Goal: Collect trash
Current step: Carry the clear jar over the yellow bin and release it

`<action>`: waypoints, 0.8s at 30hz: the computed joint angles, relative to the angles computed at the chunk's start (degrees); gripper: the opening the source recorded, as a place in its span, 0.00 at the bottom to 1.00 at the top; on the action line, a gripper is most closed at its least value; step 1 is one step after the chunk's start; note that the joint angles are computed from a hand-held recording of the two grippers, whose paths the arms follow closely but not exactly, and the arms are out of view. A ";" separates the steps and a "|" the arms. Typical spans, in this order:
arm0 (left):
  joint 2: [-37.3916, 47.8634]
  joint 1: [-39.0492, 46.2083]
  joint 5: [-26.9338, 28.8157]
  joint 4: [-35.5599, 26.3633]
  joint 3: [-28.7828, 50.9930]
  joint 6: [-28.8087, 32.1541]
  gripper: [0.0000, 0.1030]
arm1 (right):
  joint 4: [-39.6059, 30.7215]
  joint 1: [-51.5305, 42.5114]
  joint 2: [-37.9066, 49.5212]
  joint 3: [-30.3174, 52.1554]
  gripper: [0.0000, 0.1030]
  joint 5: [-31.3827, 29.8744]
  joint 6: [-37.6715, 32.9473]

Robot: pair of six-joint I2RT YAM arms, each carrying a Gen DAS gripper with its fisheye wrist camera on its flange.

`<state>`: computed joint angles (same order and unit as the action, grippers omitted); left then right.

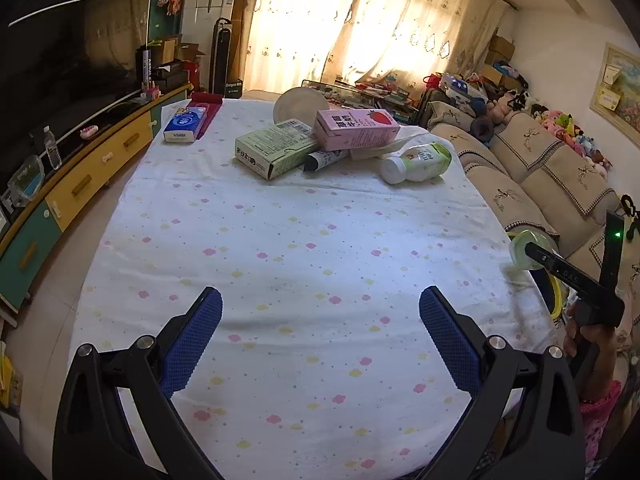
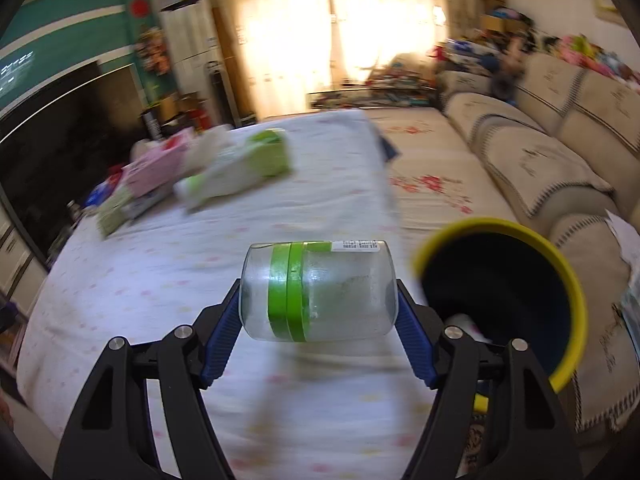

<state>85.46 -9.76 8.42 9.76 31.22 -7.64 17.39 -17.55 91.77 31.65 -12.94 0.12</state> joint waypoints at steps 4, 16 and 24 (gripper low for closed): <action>2.71 -3.12 -1.79 0.53 1.70 -0.98 0.94 | 1.44 -8.72 3.92 1.36 0.66 -0.29 -1.54; 12.33 -10.92 -4.44 -0.93 9.91 -2.09 0.94 | 2.21 -15.63 19.35 11.77 0.66 3.90 -1.87; 18.52 -12.49 -3.25 -3.45 16.57 -1.69 0.94 | 3.78 -16.88 20.00 11.28 0.67 2.51 -2.10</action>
<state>103.99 -22.25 5.18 6.31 47.78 -9.33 21.17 -34.43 111.77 42.92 -10.44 -1.98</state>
